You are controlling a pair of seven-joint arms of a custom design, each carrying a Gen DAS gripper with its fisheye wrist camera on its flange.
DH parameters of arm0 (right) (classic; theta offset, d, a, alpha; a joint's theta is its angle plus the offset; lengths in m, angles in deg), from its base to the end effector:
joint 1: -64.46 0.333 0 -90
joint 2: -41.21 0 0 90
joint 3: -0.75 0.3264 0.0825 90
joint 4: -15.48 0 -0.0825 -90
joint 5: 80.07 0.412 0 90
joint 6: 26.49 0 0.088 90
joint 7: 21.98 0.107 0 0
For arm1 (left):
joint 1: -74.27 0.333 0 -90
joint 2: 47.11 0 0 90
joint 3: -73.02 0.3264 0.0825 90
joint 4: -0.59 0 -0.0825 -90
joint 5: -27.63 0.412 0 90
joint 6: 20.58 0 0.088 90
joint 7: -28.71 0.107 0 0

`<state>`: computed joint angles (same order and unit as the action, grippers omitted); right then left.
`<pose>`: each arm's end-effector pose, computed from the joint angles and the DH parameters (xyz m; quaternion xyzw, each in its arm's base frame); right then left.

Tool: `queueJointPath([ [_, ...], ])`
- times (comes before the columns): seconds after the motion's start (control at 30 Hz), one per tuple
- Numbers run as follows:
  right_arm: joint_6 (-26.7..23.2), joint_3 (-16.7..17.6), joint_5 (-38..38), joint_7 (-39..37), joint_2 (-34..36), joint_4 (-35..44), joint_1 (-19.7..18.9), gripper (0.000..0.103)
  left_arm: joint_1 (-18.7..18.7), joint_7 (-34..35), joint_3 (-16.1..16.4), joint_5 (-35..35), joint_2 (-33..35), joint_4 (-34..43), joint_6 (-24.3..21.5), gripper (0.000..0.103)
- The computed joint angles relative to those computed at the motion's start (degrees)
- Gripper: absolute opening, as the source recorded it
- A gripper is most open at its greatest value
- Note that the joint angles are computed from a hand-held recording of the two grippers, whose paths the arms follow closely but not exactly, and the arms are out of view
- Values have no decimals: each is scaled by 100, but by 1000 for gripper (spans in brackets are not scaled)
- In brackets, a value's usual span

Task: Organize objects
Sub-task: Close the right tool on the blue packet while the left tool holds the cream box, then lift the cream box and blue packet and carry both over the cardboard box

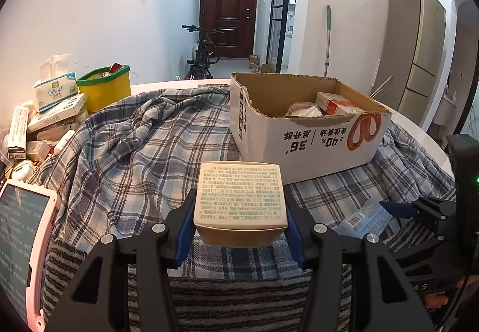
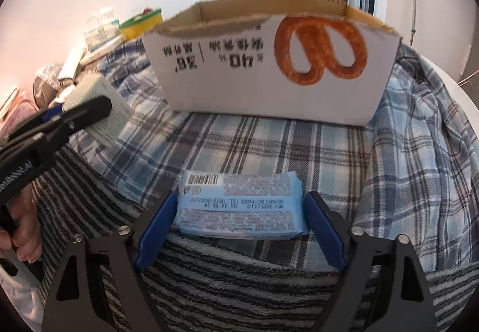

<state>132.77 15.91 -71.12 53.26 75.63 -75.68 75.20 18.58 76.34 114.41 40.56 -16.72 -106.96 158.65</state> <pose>0.7088 0.2949 0.3537 -0.8138 0.4887 -0.1001 0.2981 0.6607 -0.2564 0.3714 -0.6511 0.6254 -0.3176 0.2899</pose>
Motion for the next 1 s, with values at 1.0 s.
queueJointPath([
  [1.0,4192,-440,432,1325,-772,-1726,75,75,-989,773,889,-1188,145,-829,2206,54],
])
